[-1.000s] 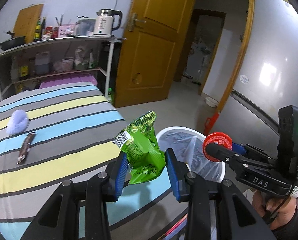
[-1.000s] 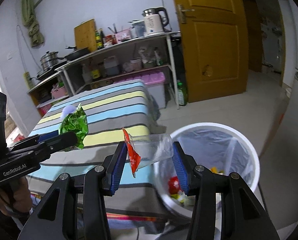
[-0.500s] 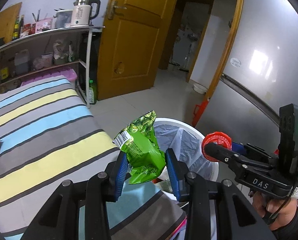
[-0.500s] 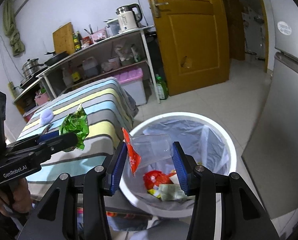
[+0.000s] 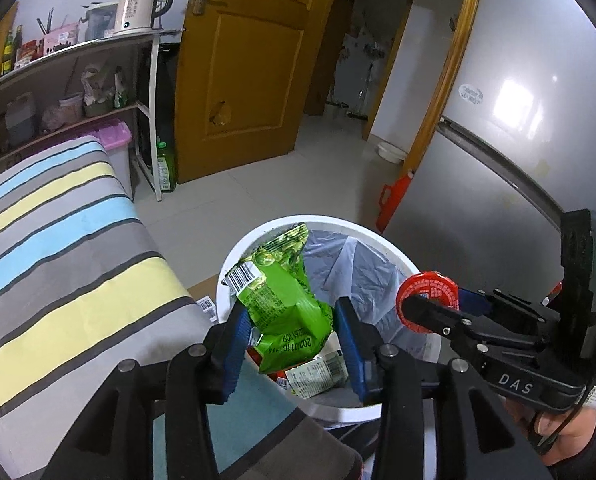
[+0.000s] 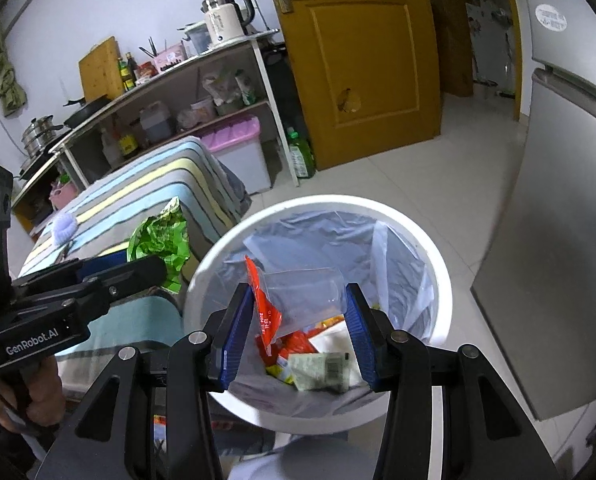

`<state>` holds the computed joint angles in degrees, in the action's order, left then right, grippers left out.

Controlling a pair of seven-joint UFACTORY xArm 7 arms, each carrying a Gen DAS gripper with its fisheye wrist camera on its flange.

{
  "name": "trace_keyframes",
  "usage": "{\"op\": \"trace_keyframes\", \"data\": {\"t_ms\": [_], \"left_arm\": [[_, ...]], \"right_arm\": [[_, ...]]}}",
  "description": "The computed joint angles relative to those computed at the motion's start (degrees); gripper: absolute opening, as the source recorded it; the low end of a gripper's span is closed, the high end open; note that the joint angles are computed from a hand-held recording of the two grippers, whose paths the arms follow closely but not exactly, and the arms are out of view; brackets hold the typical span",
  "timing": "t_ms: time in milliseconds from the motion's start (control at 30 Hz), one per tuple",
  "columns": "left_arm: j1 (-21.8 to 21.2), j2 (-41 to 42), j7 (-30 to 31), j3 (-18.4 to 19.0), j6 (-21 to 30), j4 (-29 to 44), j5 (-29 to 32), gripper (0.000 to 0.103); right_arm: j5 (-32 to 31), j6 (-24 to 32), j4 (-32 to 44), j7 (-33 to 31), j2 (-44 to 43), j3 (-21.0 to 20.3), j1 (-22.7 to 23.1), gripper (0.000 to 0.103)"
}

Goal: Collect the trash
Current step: 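Open both tools to drop the wrapper and cup into the bin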

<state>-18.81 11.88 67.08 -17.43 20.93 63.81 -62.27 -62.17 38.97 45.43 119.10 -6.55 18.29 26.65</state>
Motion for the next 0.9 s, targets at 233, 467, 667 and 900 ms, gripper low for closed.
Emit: {"op": "trace_keyframes", "data": {"t_ms": [233,467,667,900], "left_arm": [[0.0,2.4,-4.7,-0.1,1.0,1.7,4.9,0.050],[1.7,2.5,-3.6,-1.3,2.2,2.0,3.6,0.050],[2.2,0.8,-0.9,-0.7,3.4,1.1,-0.3,0.050],[2.1,-3.3,4.7,1.5,4.9,-1.3,-7.3,0.050]], "right_arm": [[1.5,-1.1,-0.9,-0.6,0.6,-0.6,-0.2,0.051],[2.1,-0.5,-1.0,-1.2,0.1,-0.5,-0.2,0.051],[2.1,1.3,0.2,-2.1,-0.2,0.2,0.2,0.051],[2.2,4.4,2.1,-4.1,-0.5,1.1,1.2,0.051]]}}
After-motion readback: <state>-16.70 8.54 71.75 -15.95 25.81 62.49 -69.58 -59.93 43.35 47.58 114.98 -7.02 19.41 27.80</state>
